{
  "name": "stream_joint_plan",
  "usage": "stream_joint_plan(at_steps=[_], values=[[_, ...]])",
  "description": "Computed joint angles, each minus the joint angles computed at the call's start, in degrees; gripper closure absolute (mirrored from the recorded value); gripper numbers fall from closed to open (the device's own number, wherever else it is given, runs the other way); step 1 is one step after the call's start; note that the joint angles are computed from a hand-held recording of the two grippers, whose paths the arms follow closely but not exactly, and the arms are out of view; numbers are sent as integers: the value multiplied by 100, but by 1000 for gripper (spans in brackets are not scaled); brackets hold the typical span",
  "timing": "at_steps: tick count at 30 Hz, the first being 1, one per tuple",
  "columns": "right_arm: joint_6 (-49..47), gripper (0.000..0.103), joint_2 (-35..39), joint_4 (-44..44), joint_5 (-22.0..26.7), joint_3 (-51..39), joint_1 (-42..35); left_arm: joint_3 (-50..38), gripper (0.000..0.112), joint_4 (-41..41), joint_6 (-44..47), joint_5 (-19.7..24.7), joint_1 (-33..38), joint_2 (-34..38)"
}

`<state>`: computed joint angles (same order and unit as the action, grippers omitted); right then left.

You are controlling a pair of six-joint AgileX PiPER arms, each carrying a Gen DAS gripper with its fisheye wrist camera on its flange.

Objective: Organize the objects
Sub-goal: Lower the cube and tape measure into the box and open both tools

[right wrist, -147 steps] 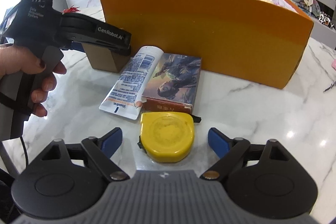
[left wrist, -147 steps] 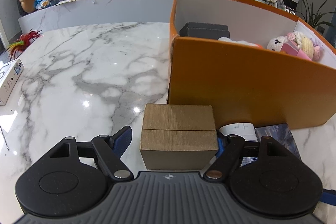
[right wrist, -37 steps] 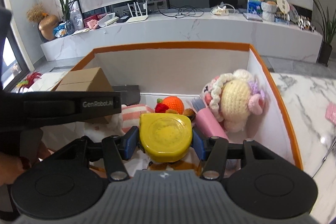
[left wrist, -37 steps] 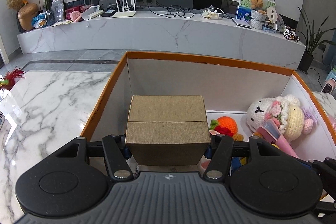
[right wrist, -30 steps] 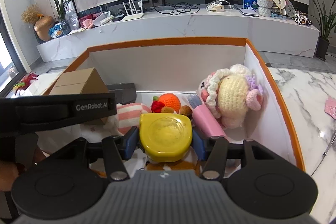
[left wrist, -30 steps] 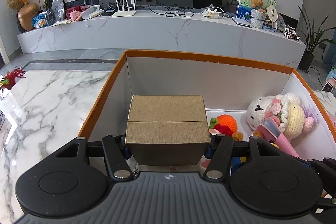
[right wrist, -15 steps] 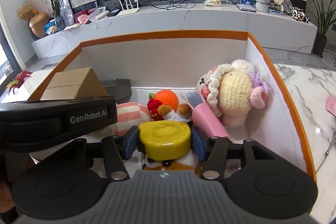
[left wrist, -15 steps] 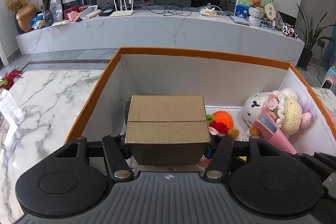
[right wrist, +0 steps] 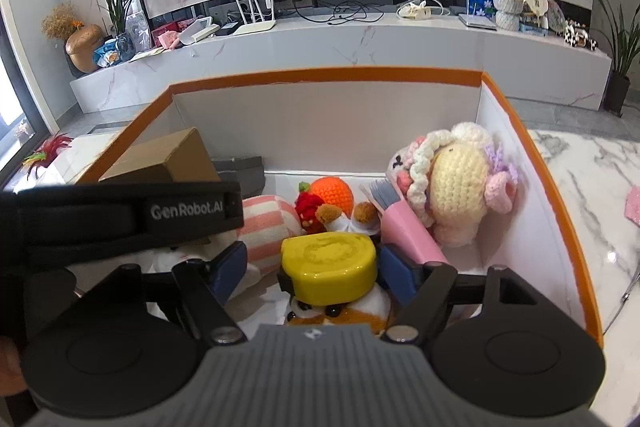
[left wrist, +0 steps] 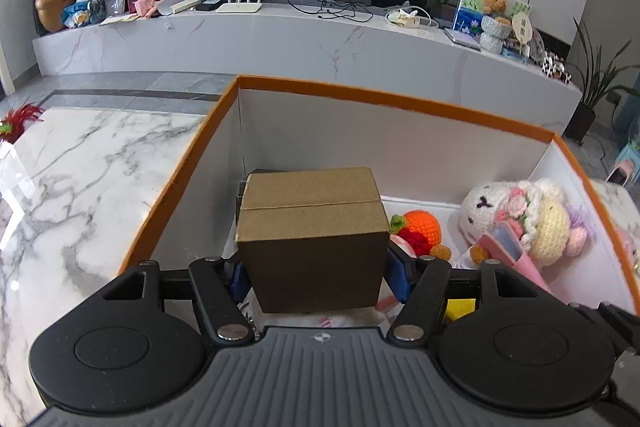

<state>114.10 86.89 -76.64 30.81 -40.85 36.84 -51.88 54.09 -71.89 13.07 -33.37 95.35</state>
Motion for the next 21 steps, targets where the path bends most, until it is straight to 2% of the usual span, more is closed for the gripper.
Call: stream_joint_plan(at_steps=[3, 9, 15, 21], values=[[-56, 22, -53, 44, 166, -4, 132, 59, 38, -414, 361, -96, 92, -152], [-280, 18, -239, 168, 574, 31, 446, 201, 37, -621, 486, -188, 214, -459], [-334, 18, -505, 240, 943, 144, 784, 377, 37, -300, 172, -152, 238, -760], [-495, 17, -874, 411, 1399, 285, 1274, 676, 37, -512, 580, -124, 337, -1243]])
